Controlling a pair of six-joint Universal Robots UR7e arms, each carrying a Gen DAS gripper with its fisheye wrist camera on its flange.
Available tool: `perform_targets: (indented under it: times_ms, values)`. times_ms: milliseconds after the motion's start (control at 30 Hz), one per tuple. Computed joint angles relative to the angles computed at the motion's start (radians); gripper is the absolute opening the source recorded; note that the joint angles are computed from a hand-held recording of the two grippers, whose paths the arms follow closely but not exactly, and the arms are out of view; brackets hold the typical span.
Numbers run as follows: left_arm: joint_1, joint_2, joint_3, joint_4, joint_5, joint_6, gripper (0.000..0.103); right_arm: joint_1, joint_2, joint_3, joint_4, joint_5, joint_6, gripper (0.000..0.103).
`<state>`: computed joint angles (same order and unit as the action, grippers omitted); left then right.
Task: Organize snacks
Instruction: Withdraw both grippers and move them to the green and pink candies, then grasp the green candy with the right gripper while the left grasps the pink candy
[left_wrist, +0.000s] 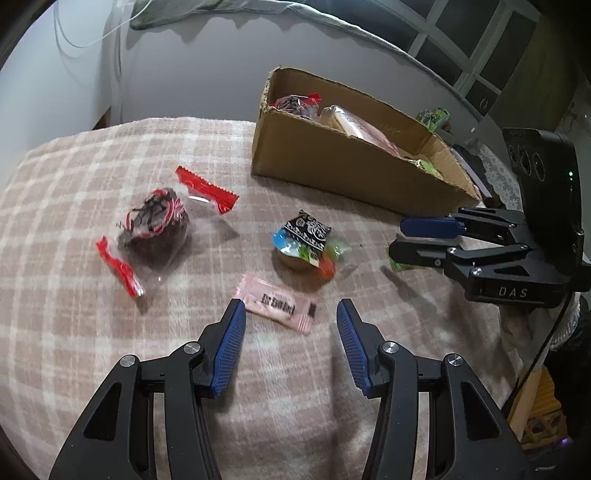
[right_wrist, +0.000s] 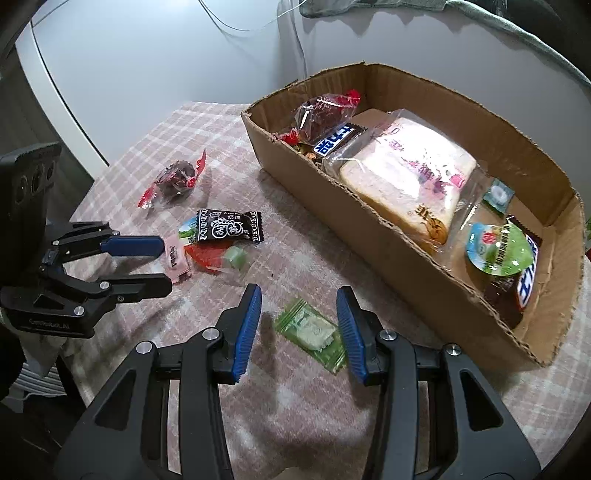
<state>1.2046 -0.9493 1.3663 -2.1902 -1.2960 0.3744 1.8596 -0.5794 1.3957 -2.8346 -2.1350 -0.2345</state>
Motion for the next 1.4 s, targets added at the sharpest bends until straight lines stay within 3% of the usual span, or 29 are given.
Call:
perform_targets:
  times_ms: [200, 367, 567, 700, 867, 967, 1067, 1133, 1267, 1400]
  values:
    - [-0.012, 0.024, -0.021, 0.005, 0.028, 0.029, 0.050, -0.009, 0.000, -0.012, 0.052, 0.013, 0.016, 0.044]
    - [-0.026, 0.032, -0.009, -0.016, 0.053, 0.062, 0.050, -0.020, -0.043, 0.036, 0.083, 0.092, 0.023, 0.044]
    - [-0.026, 0.029, -0.001, -0.032, 0.061, 0.072, 0.050, -0.013, -0.066, 0.080, 0.020, 0.061, -0.022, 0.044]
    - [-0.032, 0.018, 0.023, -0.055, 0.076, 0.074, 0.050, -0.012, -0.060, 0.065, 0.042, 0.052, -0.019, 0.044]
    - [-0.042, 0.012, 0.056, -0.104, 0.109, 0.106, 0.049, 0.020, -0.004, 0.026, 0.058, -0.065, -0.068, 0.044]
    - [-0.045, 0.012, 0.066, -0.130, 0.124, 0.125, 0.042, 0.037, 0.028, 0.014, 0.034, -0.143, -0.106, 0.044]
    - [-0.041, 0.015, 0.056, -0.128, 0.130, 0.141, 0.030, 0.043, 0.033, 0.006, 0.042, -0.168, -0.088, 0.043]
    - [-0.037, 0.015, 0.049, -0.123, 0.132, 0.146, 0.023, 0.046, 0.036, 0.001, 0.045, -0.187, -0.078, 0.037]
    - [-0.034, 0.012, 0.048, -0.121, 0.134, 0.163, 0.019, 0.049, 0.039, 0.001, 0.048, -0.209, -0.062, 0.024]
    - [-0.034, 0.008, 0.057, -0.134, 0.137, 0.173, 0.018, 0.053, 0.041, 0.010, 0.030, -0.230, -0.063, 0.024]
